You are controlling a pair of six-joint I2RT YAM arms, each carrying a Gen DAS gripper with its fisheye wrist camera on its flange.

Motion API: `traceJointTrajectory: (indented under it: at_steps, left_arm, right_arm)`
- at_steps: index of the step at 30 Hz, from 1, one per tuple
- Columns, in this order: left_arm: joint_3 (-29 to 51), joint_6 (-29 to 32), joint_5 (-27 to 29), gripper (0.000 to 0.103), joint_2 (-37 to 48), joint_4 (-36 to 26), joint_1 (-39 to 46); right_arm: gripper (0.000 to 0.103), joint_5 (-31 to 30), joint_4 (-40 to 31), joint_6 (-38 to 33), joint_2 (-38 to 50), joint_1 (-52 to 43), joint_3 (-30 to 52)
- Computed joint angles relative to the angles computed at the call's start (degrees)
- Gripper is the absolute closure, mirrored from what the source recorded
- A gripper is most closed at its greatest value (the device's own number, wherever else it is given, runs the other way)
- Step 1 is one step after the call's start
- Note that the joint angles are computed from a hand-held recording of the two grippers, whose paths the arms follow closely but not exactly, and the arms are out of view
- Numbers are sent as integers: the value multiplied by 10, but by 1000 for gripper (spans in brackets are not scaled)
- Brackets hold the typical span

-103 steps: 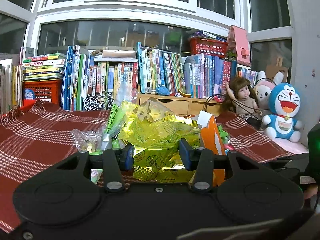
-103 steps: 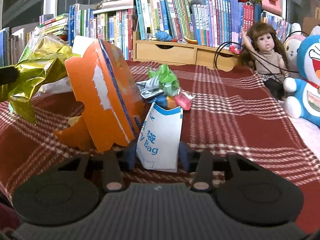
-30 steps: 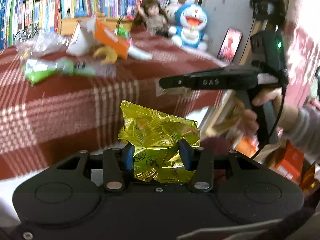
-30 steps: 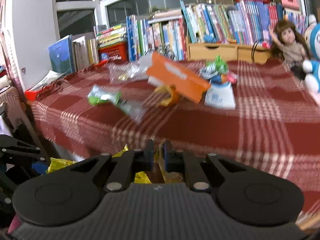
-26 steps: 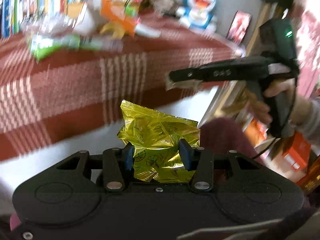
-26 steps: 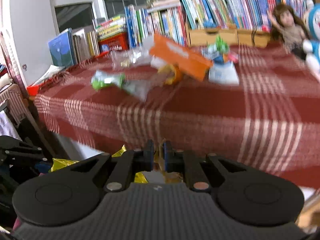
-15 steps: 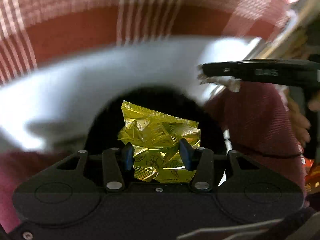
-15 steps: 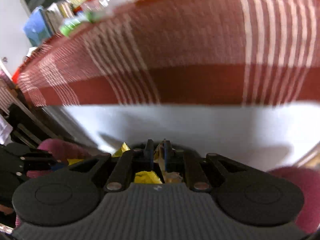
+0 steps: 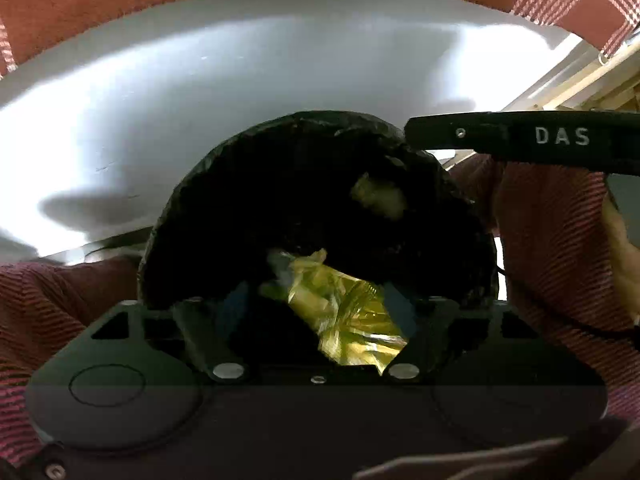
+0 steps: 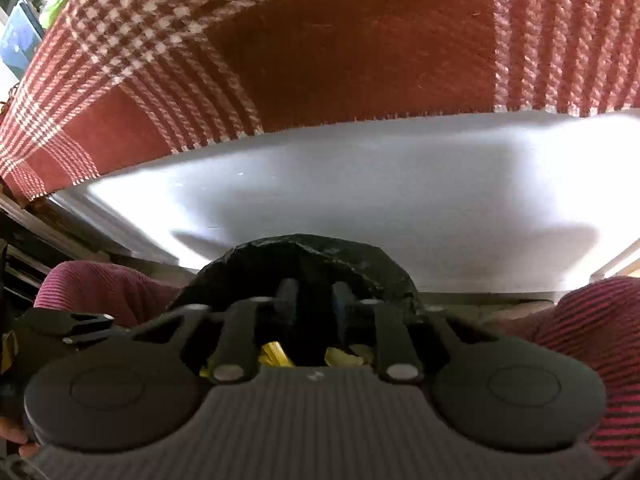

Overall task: Collect trash
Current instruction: 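Carry the gold wrapper over the black bin and open the left tool, then move the left tool to the green candy wrapper and grasp it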

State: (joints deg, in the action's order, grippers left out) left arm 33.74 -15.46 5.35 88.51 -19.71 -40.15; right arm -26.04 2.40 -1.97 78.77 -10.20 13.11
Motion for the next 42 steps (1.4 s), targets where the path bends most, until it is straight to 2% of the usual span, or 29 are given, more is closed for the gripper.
traceJointTrajectory:
  at_steps: [2,9,14,21,24,28,32,36,42]
  left_arm:
    - [0,2,-5,21,-6,-3,0]
    - [-6,0,-25,18,-72,-23,-2]
    - [2,12,-38,16,-151,-48,-7]
    - [11,19,-60,8,-279,-41,-15]
    - [21,21,-66,6,-318,-32,-9]
    - [30,18,-91,3,-342,-2,-10]
    - [48,18,-106,2,-346,15,0]
    - [92,6,-69,3,-304,-3,36]
    - [98,8,-106,3,-275,44,47]
  right_arm:
    - [41,-7,-1,1,4,-2,8]
    - [36,-22,-64,-19,-52,-18,27]
    - [30,-30,-116,-35,-154,-20,28]
    - [18,-101,-237,-80,-338,-73,68]
    - [15,-135,-271,-97,-386,-102,94]
    - [14,-159,-273,-91,-419,-126,115]
    - [13,-159,-240,-70,-432,-146,124]
    - [12,-129,-180,-47,-411,-149,124]
    - [11,-61,-83,-10,-370,-132,116]
